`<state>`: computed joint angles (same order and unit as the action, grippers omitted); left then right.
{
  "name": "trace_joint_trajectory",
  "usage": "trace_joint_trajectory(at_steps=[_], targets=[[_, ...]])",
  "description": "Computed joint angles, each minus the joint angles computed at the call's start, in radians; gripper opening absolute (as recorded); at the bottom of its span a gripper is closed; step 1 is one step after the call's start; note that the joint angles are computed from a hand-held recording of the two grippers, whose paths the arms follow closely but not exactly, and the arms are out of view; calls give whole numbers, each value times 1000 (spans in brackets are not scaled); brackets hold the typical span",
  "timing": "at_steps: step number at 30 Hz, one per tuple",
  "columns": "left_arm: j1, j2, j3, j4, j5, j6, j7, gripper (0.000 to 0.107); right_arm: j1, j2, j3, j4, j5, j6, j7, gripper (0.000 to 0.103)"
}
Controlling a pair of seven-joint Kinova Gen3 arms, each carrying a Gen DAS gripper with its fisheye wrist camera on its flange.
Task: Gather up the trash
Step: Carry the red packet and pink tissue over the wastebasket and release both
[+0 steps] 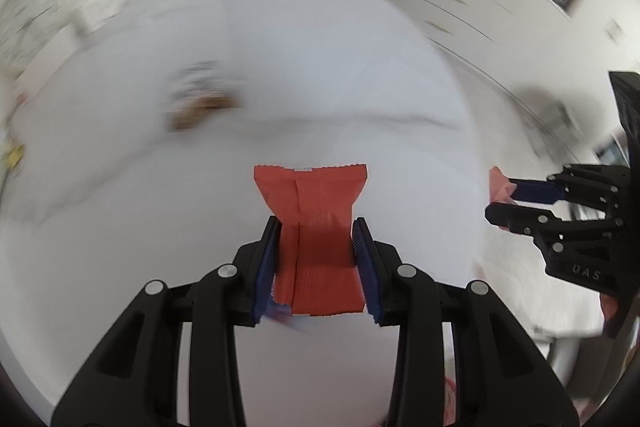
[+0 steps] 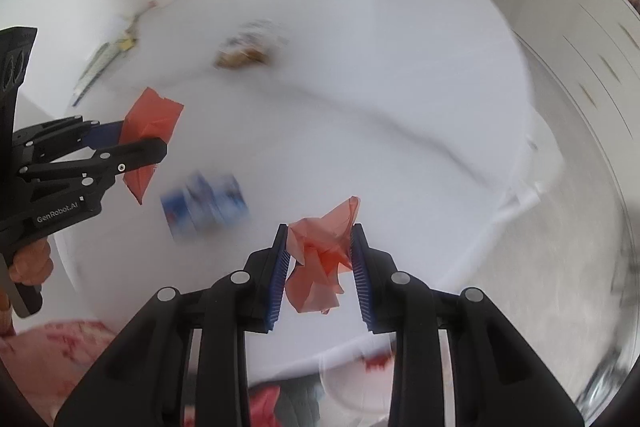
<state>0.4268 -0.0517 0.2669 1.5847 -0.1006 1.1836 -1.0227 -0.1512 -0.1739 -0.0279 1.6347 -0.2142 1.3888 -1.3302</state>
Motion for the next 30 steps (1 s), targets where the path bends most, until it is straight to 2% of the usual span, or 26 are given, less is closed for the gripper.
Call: trace_joint_trajectory(at_steps=[4, 9, 14, 19, 22, 23, 24, 26, 30], targets=[[97, 74, 67, -46, 29, -25, 9, 36, 83, -124, 116, 99, 28, 73, 69, 31], [226, 175, 85, -123, 42, -26, 42, 36, 176, -206, 241, 202, 65, 118, 160, 31], [363, 262, 71, -216, -14, 19, 101, 36, 235, -246, 300, 281, 82, 119, 223, 31], [447, 308, 44, -276, -53, 64, 147, 36, 257, -243, 323, 330, 72, 89, 289, 31], [472, 324, 29, -297, -69, 79, 158, 36, 265, -242, 334, 361, 60, 64, 327, 36], [480, 328, 25, -301, -74, 84, 166, 36, 264, -232, 337, 366, 48, 70, 339, 52], [484, 331, 22, -302, -75, 87, 170, 36, 268, -230, 333, 380, 42, 60, 345, 77], [475, 315, 17, -281, -68, 82, 162, 36, 288, -253, 305, 402, 53, 23, 329, 101], [485, 309, 18, -281, -80, 86, 177, 36, 297, -250, 294, 411, 82, 24, 311, 101]])
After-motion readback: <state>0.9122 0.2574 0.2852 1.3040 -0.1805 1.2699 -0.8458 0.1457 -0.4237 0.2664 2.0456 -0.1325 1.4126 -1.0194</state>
